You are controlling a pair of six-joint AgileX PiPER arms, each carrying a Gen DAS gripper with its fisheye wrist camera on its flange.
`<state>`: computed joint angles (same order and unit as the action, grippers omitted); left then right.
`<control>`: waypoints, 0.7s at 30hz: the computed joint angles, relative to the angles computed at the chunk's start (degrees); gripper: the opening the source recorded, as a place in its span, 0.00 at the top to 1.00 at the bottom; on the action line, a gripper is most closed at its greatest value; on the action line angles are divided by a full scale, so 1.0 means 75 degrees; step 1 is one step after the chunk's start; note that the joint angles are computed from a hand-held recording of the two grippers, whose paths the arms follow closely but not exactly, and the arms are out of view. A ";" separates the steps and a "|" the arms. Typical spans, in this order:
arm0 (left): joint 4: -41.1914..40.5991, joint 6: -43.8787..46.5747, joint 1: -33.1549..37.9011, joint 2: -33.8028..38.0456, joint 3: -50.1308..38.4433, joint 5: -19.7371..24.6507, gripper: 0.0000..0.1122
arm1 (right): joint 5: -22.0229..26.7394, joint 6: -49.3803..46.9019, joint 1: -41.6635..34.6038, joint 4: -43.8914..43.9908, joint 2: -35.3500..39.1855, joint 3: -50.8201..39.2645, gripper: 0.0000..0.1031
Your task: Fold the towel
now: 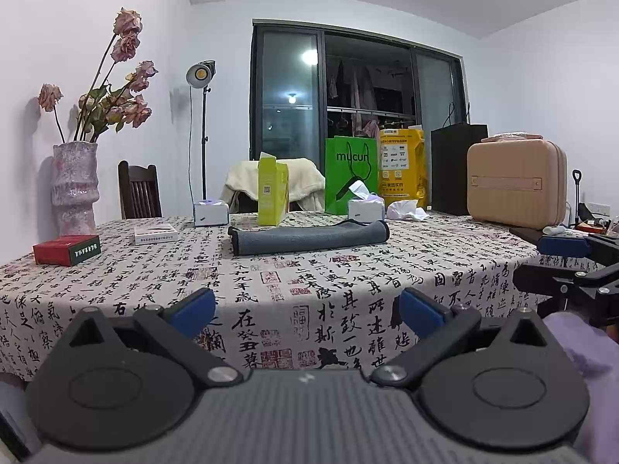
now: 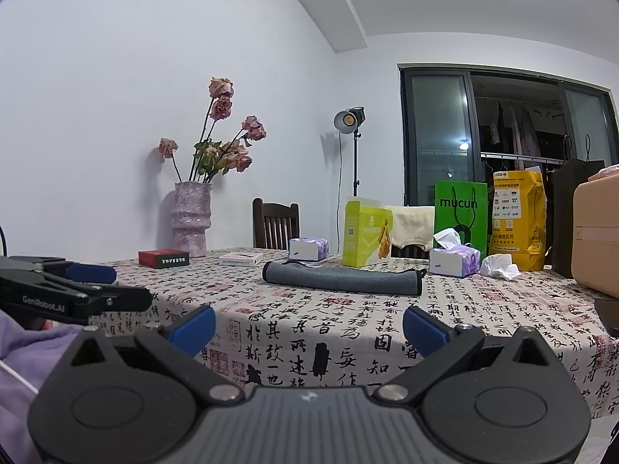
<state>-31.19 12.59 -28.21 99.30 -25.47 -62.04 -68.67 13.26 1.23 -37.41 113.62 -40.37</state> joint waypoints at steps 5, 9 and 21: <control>-0.0035 -0.0021 -0.0033 0.0035 0.0014 -0.0047 0.08 | 0.0019 0.0008 0.0022 0.0009 -0.0009 -0.0007 0.00; -0.0032 -0.0033 -0.0040 0.0066 0.0025 -0.0091 0.08 | -0.0004 -0.0039 0.0065 0.0054 -0.0017 0.0025 0.00; -0.0038 -0.0017 -0.0039 0.0055 0.0049 -0.0117 0.08 | 0.0009 -0.0083 0.0106 0.0046 -0.0043 0.0038 0.00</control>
<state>-31.47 12.46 -28.50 99.71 -25.10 -62.92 -68.60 12.64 2.03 -37.06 113.30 -40.09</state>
